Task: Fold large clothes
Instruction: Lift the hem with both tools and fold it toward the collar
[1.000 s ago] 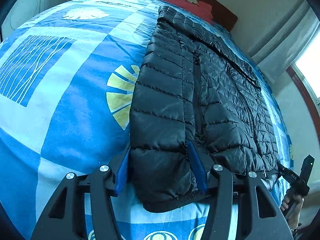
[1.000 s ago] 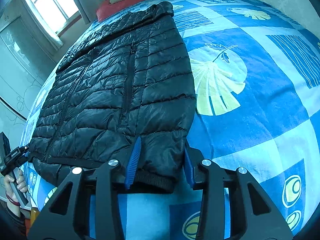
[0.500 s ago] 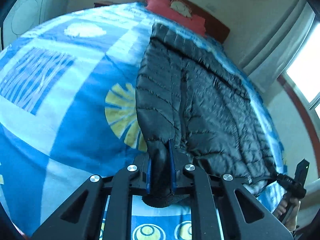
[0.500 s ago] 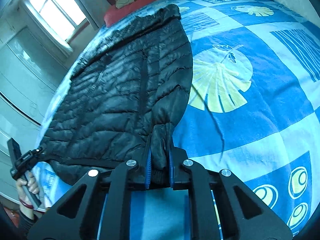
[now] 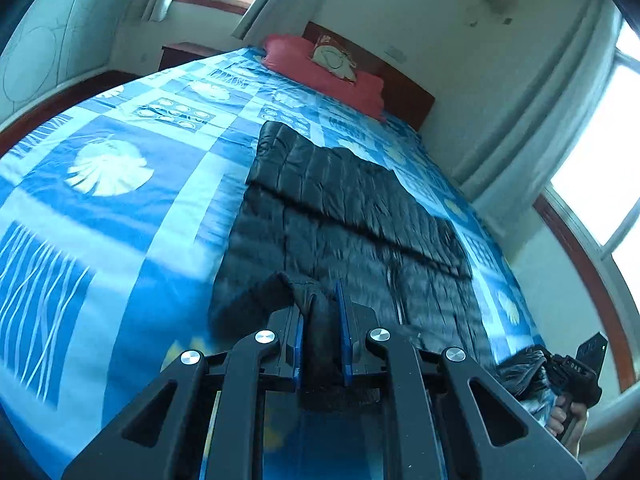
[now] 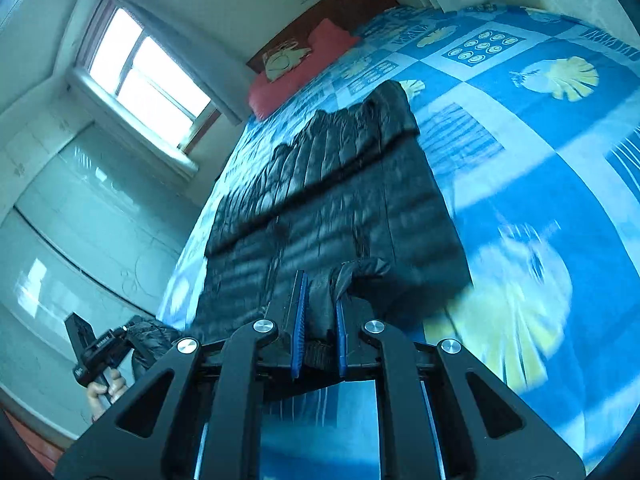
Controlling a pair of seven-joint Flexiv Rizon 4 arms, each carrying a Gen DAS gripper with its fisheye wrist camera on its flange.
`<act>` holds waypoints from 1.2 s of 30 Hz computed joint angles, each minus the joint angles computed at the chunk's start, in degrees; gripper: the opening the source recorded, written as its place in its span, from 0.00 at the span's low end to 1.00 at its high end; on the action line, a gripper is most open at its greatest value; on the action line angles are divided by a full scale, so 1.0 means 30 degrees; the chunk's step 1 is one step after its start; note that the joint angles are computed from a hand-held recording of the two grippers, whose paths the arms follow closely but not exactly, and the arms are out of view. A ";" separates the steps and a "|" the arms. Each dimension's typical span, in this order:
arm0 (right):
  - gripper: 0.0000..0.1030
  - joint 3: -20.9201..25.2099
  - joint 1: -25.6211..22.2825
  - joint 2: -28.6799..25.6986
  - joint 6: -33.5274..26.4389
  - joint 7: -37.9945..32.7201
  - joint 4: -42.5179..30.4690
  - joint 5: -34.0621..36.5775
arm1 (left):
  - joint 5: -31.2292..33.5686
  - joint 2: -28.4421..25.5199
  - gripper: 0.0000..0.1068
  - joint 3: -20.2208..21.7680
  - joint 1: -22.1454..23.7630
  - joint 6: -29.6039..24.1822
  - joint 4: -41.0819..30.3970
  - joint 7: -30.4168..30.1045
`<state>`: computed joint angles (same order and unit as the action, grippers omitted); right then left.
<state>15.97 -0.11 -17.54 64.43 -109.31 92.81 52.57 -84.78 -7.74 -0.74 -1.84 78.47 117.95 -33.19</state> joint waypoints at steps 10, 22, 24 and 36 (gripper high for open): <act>0.12 -0.1527 0.1751 -0.6257 -0.1820 0.6377 -0.5793 -0.6227 | 0.7956 -0.5837 0.13 -0.0408 0.2015 -0.0899 -0.4753 -0.5826; 0.10 0.1074 0.0061 -0.7830 -0.0812 0.6101 -0.6195 -0.7546 | 0.7869 -0.6432 0.19 -0.3508 0.5163 -0.2051 -0.4901 -0.4327; 0.10 0.1030 0.0105 -0.7774 -0.0729 0.6174 -0.6060 -0.7827 | 0.7191 -0.6109 0.21 -0.3491 0.5291 -0.2626 -0.4774 -0.3804; 0.19 0.0671 0.0532 -0.7314 -0.0958 0.7533 -0.5925 -0.9159 | 0.2142 -0.4607 0.70 -0.1855 0.4096 -0.2102 -0.4000 0.0212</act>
<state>17.98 1.49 -39.48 61.55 -86.71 75.04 25.09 -78.35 -21.56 -6.31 10.44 72.16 105.95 -32.56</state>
